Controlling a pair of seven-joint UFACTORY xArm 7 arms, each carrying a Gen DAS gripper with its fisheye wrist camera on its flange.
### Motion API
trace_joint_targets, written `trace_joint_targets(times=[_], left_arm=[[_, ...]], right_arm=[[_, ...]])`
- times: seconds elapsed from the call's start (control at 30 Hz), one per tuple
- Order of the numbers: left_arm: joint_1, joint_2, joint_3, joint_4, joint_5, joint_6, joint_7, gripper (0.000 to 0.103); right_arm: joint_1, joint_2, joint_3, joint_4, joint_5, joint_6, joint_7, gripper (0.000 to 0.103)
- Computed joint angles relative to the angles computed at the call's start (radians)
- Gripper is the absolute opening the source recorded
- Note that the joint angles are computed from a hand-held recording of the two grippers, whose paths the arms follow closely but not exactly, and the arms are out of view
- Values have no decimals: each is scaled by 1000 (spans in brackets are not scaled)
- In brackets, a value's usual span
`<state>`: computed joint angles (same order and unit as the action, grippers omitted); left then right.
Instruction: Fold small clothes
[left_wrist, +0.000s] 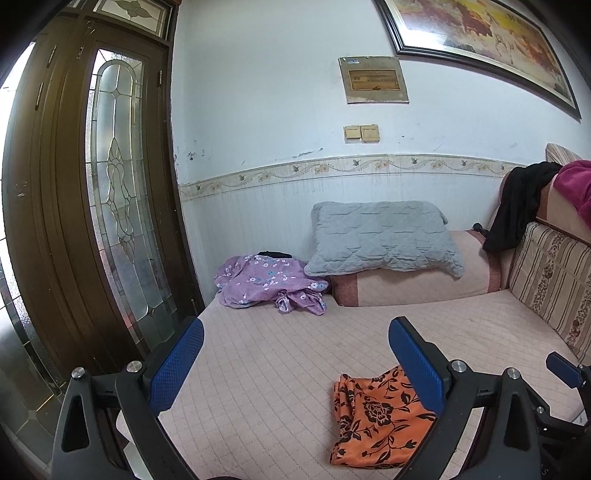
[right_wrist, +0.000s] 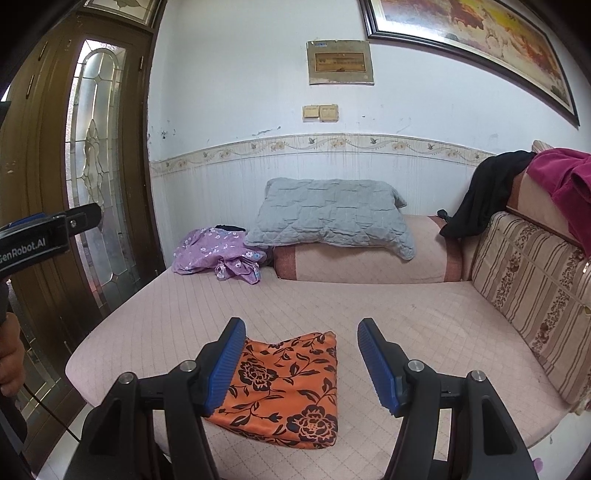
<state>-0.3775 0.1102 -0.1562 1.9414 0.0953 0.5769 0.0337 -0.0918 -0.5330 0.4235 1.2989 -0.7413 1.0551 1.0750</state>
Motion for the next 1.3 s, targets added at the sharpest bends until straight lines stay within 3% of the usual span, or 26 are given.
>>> trace_joint_targets(times=[0.43, 1.3], left_arm=[[-3, 64, 16, 82, 3, 23, -3, 100], [20, 104, 25, 125, -47, 16, 4, 100]], right_arm=[[12, 78, -8, 66, -40, -17, -7, 67], [137, 207, -68, 164, -131, 13, -2, 67]])
